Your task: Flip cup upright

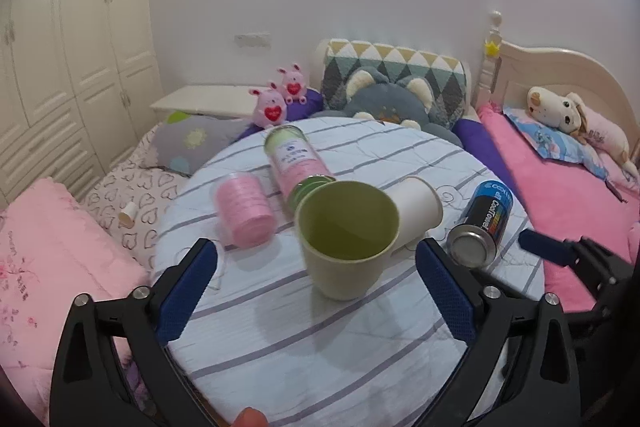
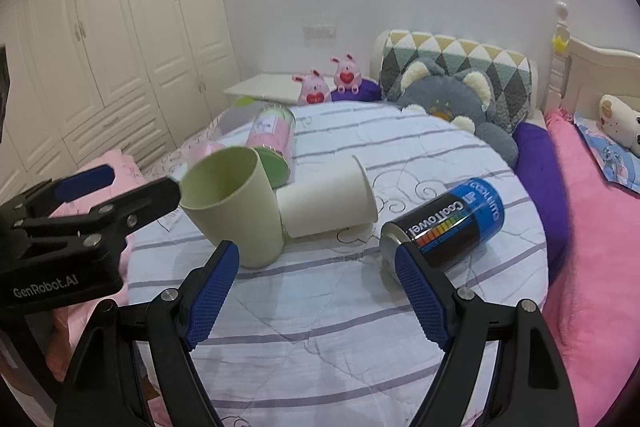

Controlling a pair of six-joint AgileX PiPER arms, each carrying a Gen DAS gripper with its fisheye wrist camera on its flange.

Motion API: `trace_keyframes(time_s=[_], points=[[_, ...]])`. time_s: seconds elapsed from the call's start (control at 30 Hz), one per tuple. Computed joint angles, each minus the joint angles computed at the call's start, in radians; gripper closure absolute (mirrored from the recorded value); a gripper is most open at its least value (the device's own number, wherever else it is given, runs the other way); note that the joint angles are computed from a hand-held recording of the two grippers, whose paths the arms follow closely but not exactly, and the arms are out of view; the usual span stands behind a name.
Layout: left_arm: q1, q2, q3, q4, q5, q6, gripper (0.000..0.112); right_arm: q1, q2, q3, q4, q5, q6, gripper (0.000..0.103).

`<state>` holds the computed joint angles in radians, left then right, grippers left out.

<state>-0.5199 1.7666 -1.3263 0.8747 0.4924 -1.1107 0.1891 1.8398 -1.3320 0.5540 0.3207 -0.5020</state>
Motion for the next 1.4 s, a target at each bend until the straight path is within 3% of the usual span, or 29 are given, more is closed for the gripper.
trace_keyframes(time_s=[0.17, 0.33, 0.43, 0.57, 0.67, 0.77, 0.87, 1.2, 1.3, 1.4], points=[[-0.053, -0.075, 0.108, 0.264, 0.091, -0.269, 0.01, 0.01, -0.056, 0.061, 0.051, -0.048, -0.046, 0.021], [-0.088, -0.138, 0.19, 0.316, 0.128, -0.319, 0.01, 0.032, -0.13, 0.161, 0.142, -0.145, -0.129, 0.021], [-0.108, -0.146, 0.204, 0.311, 0.163, -0.294, 0.01, 0.027, -0.158, 0.194, 0.26, -0.147, -0.252, 0.021], [-0.099, -0.158, 0.214, 0.256, 0.157, -0.269, 0.01, 0.043, -0.174, 0.204, 0.092, -0.172, -0.093, 0.021], [-0.103, -0.179, 0.233, 0.236, 0.143, -0.275, 0.01, 0.043, -0.192, 0.221, 0.187, -0.172, -0.187, 0.021], [-0.128, -0.192, 0.244, 0.266, 0.162, -0.312, 0.01, 0.051, -0.201, 0.231, 0.144, -0.185, -0.151, 0.021], [-0.151, -0.194, 0.244, 0.295, 0.177, -0.339, 0.01, 0.046, -0.207, 0.237, 0.234, -0.18, -0.235, 0.021], [-0.174, -0.196, 0.241, 0.298, 0.189, -0.354, 0.01, 0.044, -0.242, 0.269, 0.264, -0.207, -0.264, 0.021], [-0.182, -0.192, 0.237, 0.304, 0.201, -0.364, 0.01, 0.042, -0.247, 0.273, 0.301, -0.213, -0.302, 0.021], [-0.183, -0.19, 0.236, 0.307, 0.205, -0.37, 0.01, 0.039, -0.249, 0.279, 0.44, -0.219, -0.441, 0.021]])
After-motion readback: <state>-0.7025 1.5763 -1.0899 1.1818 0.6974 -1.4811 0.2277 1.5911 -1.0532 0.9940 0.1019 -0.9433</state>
